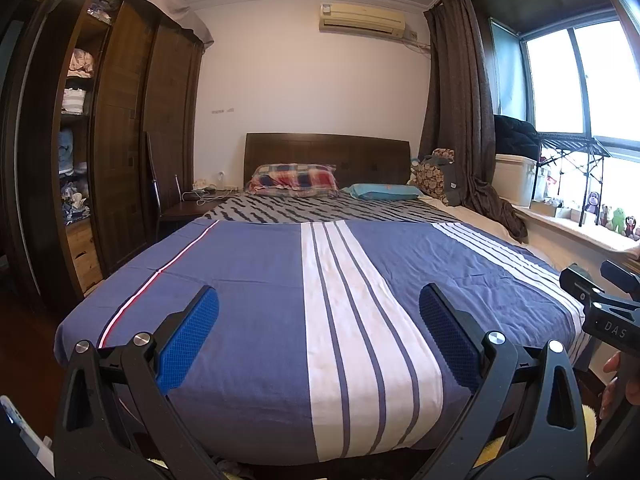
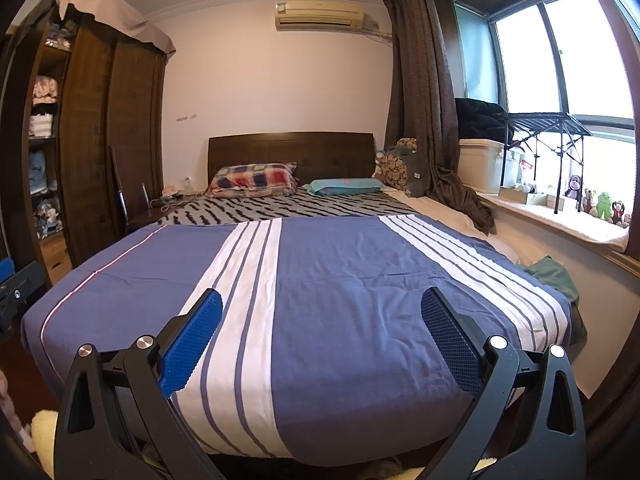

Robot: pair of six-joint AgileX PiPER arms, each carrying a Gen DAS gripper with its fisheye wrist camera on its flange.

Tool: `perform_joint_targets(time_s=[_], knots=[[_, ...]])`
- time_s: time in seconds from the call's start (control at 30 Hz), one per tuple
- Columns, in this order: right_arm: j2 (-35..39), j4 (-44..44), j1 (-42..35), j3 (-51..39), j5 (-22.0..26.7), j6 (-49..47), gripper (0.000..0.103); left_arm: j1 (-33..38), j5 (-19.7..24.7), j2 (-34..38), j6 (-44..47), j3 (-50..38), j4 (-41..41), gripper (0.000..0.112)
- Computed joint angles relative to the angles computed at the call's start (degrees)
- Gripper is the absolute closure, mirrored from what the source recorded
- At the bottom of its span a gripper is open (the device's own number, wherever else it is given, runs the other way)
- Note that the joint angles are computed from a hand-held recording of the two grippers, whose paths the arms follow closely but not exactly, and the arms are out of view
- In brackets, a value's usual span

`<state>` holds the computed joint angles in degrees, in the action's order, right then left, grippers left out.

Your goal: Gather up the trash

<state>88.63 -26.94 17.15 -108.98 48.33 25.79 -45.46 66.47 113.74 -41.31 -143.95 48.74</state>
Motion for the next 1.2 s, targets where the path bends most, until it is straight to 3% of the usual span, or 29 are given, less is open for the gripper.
perform_joint_targets(time_s=[1.0,1.2], knots=[[0.1,-0.2,1.0,0.3,0.1,0.4,0.003,-0.3,0.6,0.4,-0.6,-0.7,0.7,0.017],[0.5,-1.0,1.7,0.1,0.7,1.0,0.003,-0.1,2.1,2.0,0.9,-4.4,-0.4,0.017]])
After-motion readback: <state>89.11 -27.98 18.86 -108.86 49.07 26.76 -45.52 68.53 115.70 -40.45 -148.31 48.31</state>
